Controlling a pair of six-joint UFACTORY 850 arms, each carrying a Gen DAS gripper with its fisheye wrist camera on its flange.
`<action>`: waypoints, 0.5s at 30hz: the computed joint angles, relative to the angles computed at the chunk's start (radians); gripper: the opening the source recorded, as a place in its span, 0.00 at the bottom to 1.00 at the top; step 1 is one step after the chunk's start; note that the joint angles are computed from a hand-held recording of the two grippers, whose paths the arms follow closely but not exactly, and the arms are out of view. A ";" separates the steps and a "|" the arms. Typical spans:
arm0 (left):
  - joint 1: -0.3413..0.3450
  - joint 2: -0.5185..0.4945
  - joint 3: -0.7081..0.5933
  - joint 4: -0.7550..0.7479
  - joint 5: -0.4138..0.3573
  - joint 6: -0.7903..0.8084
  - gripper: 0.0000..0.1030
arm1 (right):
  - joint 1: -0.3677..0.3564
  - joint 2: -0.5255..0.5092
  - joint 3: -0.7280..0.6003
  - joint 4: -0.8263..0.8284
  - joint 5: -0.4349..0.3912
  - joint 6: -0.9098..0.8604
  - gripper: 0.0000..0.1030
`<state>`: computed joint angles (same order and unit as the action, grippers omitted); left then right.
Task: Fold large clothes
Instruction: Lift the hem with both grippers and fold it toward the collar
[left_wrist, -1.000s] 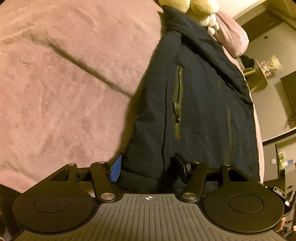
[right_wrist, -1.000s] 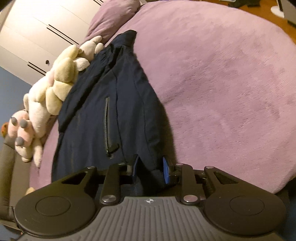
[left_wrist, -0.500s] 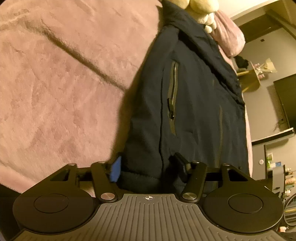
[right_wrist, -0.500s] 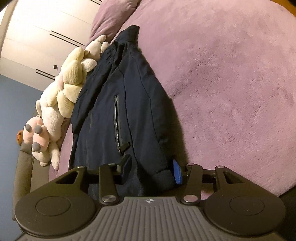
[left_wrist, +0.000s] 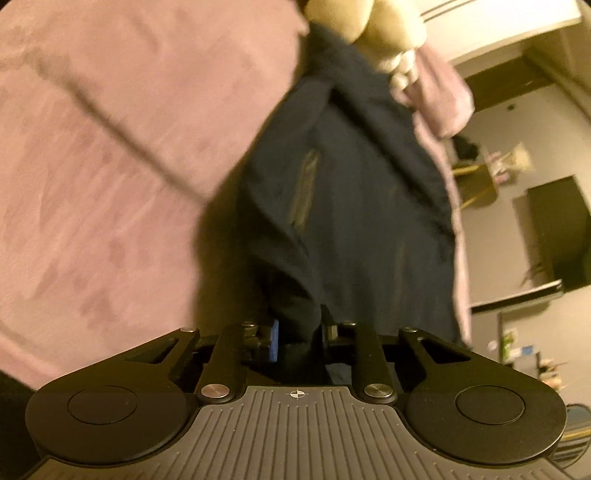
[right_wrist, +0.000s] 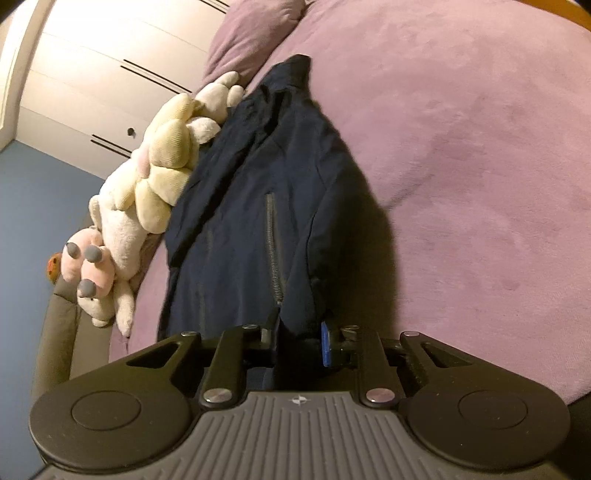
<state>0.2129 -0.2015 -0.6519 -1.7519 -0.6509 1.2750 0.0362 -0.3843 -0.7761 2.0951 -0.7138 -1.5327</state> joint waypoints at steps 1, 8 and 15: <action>-0.001 0.013 -0.005 -0.030 -0.010 0.020 0.21 | -0.001 0.003 -0.002 0.005 -0.008 0.001 0.18; -0.013 -0.017 -0.138 -0.230 -0.007 0.070 0.21 | -0.003 -0.024 -0.117 0.096 -0.086 0.040 0.18; -0.066 -0.242 -0.398 -0.300 0.172 -0.085 0.21 | 0.053 -0.168 -0.389 0.186 0.147 0.186 0.18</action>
<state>0.1473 -0.4435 -1.0496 -2.0519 -0.4789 1.1904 0.0895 -0.5519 -1.1652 2.2815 -0.5667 -1.3463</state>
